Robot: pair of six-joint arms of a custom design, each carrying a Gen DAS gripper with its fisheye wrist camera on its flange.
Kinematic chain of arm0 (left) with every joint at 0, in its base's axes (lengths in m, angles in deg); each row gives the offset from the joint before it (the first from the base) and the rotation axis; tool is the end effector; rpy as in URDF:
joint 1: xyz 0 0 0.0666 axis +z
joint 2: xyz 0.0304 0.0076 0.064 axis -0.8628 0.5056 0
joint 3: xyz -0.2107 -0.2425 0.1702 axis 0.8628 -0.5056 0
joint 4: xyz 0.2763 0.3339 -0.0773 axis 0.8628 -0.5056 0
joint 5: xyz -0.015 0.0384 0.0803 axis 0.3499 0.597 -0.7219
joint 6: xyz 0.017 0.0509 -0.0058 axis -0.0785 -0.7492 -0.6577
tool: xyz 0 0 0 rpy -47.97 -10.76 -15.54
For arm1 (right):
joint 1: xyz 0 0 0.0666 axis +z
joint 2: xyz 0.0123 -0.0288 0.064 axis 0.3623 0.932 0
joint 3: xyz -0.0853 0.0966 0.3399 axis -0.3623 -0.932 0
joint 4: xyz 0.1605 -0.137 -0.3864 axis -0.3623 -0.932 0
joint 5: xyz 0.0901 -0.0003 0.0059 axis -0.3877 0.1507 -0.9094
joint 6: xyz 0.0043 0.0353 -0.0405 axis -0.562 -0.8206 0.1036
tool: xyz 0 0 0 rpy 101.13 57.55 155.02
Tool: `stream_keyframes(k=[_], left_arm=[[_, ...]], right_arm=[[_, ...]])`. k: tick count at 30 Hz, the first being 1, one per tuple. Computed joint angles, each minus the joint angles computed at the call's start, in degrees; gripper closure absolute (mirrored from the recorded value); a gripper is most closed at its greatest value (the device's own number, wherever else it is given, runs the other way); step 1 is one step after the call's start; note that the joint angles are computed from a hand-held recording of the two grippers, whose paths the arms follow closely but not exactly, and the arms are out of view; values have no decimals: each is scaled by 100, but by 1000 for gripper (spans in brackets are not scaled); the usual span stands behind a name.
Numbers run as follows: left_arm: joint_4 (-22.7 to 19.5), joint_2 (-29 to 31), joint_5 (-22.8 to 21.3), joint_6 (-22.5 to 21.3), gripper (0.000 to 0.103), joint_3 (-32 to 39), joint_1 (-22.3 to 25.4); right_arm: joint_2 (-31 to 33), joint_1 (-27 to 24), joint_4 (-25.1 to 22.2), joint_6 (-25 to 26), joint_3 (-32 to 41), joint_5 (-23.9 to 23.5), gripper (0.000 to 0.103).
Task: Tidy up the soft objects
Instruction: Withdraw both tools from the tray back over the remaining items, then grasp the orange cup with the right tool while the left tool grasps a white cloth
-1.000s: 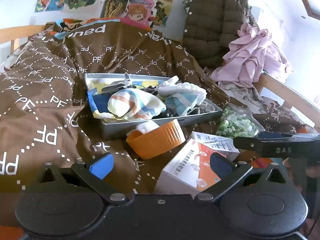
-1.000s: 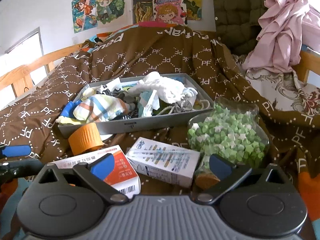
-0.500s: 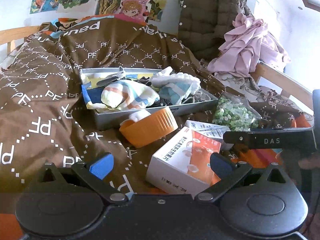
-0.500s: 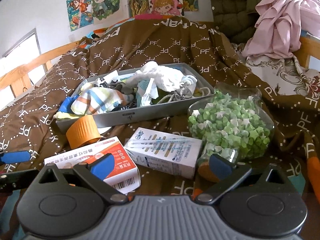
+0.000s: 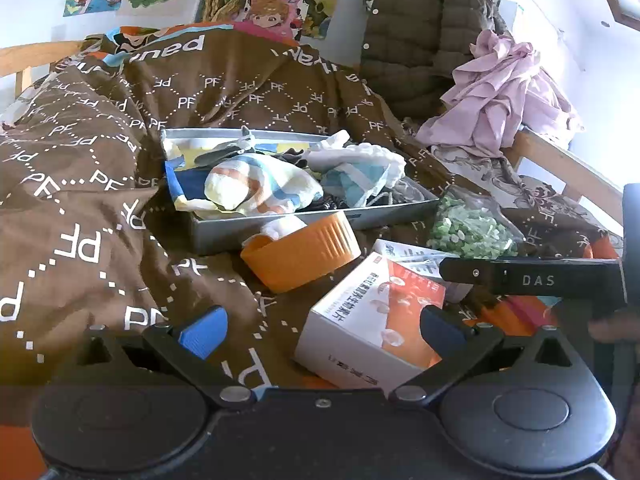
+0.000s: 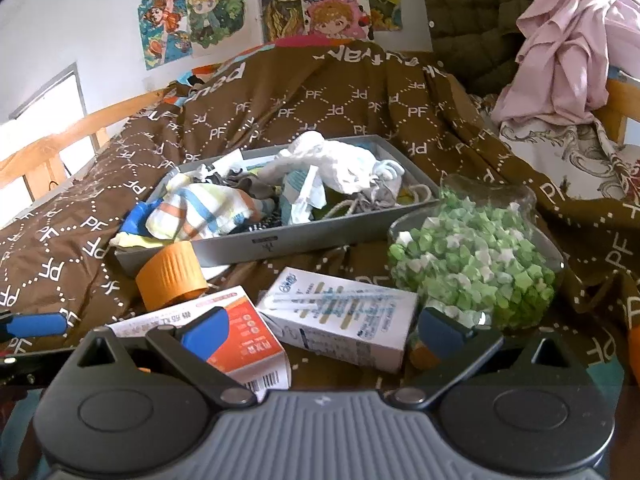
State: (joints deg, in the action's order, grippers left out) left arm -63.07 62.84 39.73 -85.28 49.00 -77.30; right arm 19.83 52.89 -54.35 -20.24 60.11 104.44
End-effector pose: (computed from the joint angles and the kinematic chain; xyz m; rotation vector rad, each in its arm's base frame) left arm 0.4873 -0.1695 0.2531 0.5054 2.1050 -0.6086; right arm 0.4462 0.2544 0.2574 0.2016 2.1403 0.0369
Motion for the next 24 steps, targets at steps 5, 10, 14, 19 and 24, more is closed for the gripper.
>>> stream_keyframes(k=[5, 10, 14, 19, 24], left_arm=[[-30, 62, 39, 145, 1, 73, 65], [-37, 179, 56, 350, 1, 189, 146], [-12, 274, 37, 433, 1, 278, 185], [-30, 437, 46, 532, 1, 450, 234], [-46, 627, 62, 684, 1, 651, 279]], right_arm=[[81, -11, 97, 10, 47, -66, 0], [170, -16, 213, 74, 86, -67, 0], [202, -11, 341, 154, 91, -57, 0], [255, -6, 619, 437, 105, -165, 0], [347, 16, 882, 817, 138, -449, 0]])
